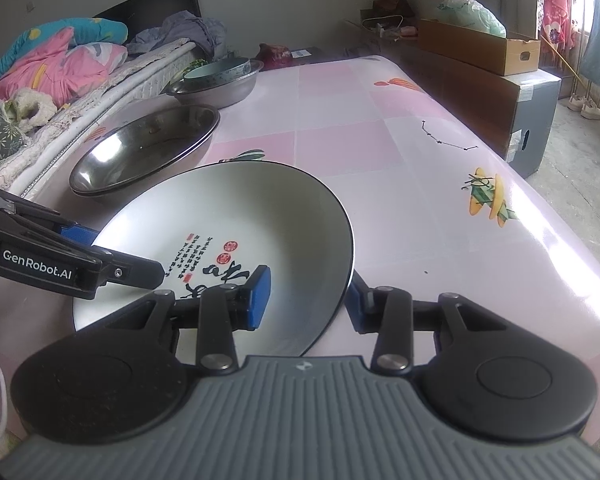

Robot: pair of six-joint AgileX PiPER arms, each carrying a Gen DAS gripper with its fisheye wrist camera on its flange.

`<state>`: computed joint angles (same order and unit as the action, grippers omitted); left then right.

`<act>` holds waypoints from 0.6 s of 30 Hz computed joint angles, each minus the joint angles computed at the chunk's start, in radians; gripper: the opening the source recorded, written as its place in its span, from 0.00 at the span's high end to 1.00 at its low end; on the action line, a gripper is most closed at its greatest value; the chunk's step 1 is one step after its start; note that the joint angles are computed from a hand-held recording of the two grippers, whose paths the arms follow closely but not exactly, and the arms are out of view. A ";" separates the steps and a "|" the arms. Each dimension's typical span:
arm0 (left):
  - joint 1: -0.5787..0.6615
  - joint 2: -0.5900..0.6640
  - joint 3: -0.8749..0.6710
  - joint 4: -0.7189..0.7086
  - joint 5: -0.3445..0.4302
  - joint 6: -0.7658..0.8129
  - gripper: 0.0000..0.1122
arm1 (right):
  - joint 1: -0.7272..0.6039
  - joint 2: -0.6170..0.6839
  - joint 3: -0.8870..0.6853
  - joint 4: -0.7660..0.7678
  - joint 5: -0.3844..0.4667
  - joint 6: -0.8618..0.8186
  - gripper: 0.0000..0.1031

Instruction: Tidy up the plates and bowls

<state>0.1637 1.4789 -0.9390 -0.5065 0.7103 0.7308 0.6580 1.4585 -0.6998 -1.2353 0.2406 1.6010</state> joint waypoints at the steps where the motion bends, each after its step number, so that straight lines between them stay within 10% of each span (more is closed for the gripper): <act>1: -0.001 -0.002 0.002 0.001 0.000 0.000 0.52 | -0.003 0.002 -0.001 -0.008 -0.002 0.004 0.63; 18: -0.018 -0.001 -0.011 0.045 0.020 -0.044 0.49 | 0.002 0.023 -0.007 -0.126 0.013 0.090 0.62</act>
